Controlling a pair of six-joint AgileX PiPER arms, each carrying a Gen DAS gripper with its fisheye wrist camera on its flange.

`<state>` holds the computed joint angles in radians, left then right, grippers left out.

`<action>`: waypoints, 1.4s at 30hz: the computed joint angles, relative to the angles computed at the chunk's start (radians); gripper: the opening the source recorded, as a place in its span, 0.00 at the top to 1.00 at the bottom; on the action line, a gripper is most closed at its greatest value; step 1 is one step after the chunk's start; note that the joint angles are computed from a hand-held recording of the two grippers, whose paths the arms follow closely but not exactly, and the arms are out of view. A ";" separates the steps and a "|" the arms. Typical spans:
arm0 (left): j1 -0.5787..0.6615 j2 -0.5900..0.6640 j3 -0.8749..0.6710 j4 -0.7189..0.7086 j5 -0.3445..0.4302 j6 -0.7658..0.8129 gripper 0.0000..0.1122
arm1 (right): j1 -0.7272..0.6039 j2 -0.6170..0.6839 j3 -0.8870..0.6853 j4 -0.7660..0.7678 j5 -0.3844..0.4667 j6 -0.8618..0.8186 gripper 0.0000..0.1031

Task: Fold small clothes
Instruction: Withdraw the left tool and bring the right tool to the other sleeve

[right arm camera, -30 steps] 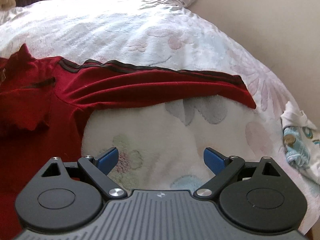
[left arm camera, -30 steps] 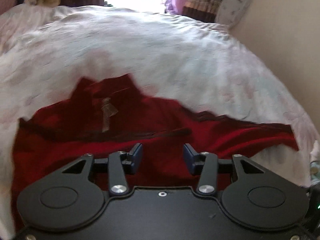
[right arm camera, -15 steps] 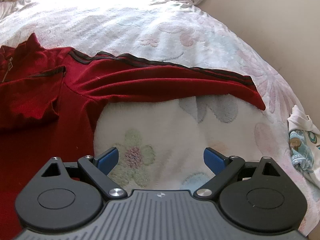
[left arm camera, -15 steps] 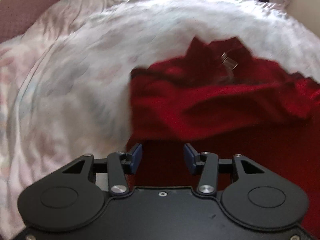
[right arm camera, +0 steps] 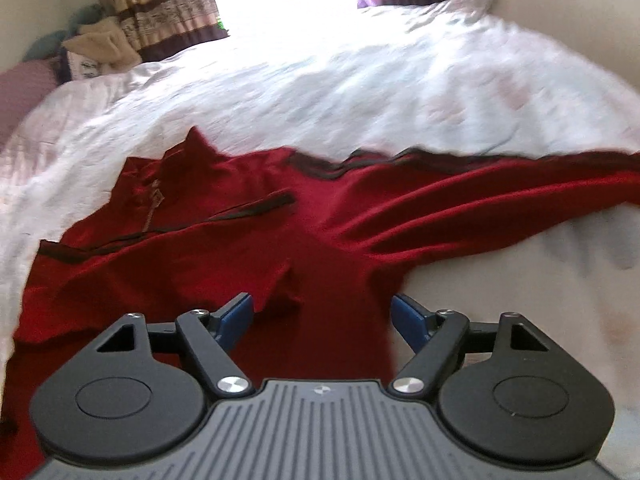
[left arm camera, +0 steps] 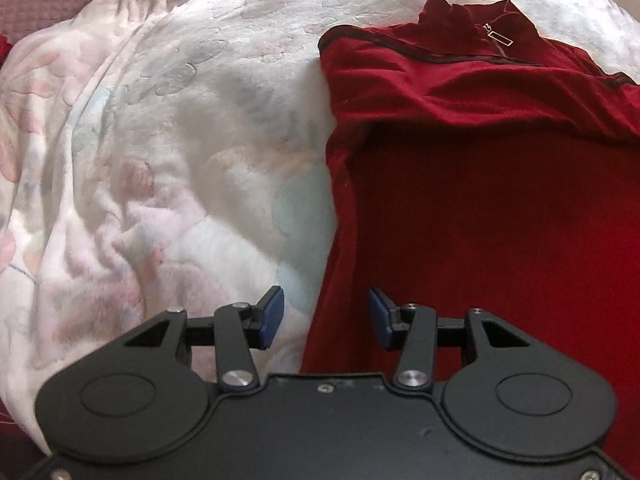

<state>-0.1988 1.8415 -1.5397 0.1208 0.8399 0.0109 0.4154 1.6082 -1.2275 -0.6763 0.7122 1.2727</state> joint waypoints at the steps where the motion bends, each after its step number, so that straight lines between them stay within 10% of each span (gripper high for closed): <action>1: -0.003 -0.012 0.013 0.011 -0.004 -0.012 0.58 | -0.010 0.022 -0.005 0.000 -0.014 -0.001 0.11; 5: 0.000 -0.020 0.015 0.003 -0.001 -0.020 0.57 | -0.026 0.108 -0.073 0.009 0.020 -0.023 0.16; 11: -0.028 -0.018 0.007 0.035 0.003 -0.054 0.57 | -0.001 0.042 -0.015 -0.083 0.060 0.074 0.96; 17: -0.035 -0.023 0.018 0.039 0.002 -0.052 0.57 | -0.057 -0.008 0.037 -0.030 -0.028 0.067 0.94; 22: -0.037 -0.016 0.015 0.049 0.003 -0.063 0.57 | -0.050 -0.046 0.089 -0.090 -0.131 0.149 0.54; 29: -0.045 -0.010 0.002 0.083 0.008 -0.098 0.57 | -0.042 -0.015 0.080 -0.116 -0.190 0.136 0.43; 30: -0.045 -0.010 0.001 0.084 0.008 -0.100 0.57 | -0.041 0.006 0.066 -0.105 -0.180 0.123 0.45; 33: -0.043 -0.013 0.000 0.092 0.009 -0.105 0.57 | -0.035 0.024 0.099 -0.207 -0.224 0.246 0.97; 37: -0.043 -0.013 -0.006 0.118 0.013 -0.126 0.57 | -0.018 0.023 0.105 -0.251 -0.182 0.308 0.98; 42: -0.042 -0.002 -0.014 0.139 0.020 -0.144 0.57 | 0.060 0.032 0.032 -0.319 0.103 0.372 1.00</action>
